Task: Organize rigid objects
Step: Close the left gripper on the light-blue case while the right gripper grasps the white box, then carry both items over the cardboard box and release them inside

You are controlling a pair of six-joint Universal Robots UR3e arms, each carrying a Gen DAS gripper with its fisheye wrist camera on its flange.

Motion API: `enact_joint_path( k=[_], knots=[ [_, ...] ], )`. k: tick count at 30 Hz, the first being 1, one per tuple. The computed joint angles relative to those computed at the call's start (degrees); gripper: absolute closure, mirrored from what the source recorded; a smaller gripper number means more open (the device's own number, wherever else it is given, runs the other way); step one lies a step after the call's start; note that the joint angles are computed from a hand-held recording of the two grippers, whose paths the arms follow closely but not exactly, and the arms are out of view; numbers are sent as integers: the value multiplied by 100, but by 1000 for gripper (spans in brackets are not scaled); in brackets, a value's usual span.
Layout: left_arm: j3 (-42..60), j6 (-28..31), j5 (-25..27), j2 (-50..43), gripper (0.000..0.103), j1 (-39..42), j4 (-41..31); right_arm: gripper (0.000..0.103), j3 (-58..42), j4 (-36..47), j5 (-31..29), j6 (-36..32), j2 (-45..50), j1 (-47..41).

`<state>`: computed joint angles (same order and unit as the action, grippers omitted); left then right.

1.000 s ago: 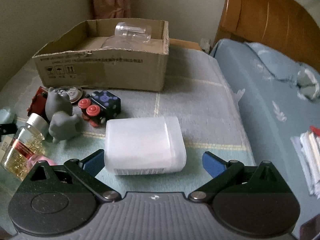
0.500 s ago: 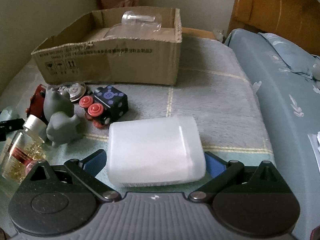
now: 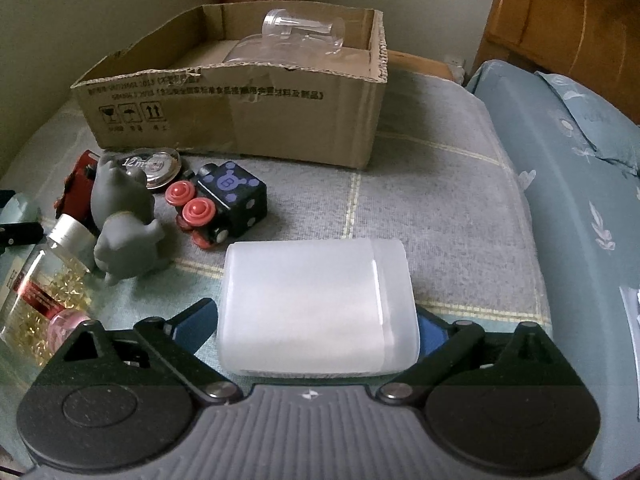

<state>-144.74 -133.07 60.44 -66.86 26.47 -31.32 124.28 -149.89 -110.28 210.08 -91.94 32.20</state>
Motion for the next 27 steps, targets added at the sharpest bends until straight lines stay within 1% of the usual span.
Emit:
enact_joint_path(
  k=[3,4,5,6,11,14,18,23,27],
  knots=[
    [131,188,-173,48,35,130,-453,9,-38,64,73,-117,12,-42],
    [175,206,-218,54,41,158,-572,12,-51,76,69,-149,17,-36],
    [189,204,-203,60,42,149,-576,14,-46,94,98,-221,-17,-47],
    [249,170,-159,29,42,110,-619,16,-47,109,127,-286,-51,-63],
    [493,9,94,-129,43,-134,-662,16,-76,277,135,-472,-164,-72],
    [624,8,156,3,43,-143,-917,16,32,237,273,-716,-423,-132],
    [929,125,37,346,43,-85,-1620,16,48,422,357,-976,-796,-193],
    [1500,-36,75,337,43,-347,-2038,16,66,599,590,-1293,-1231,-411],
    [2167,-265,-80,58,43,-615,-2316,16,12,716,832,-1590,-1525,-648]
  ],
)
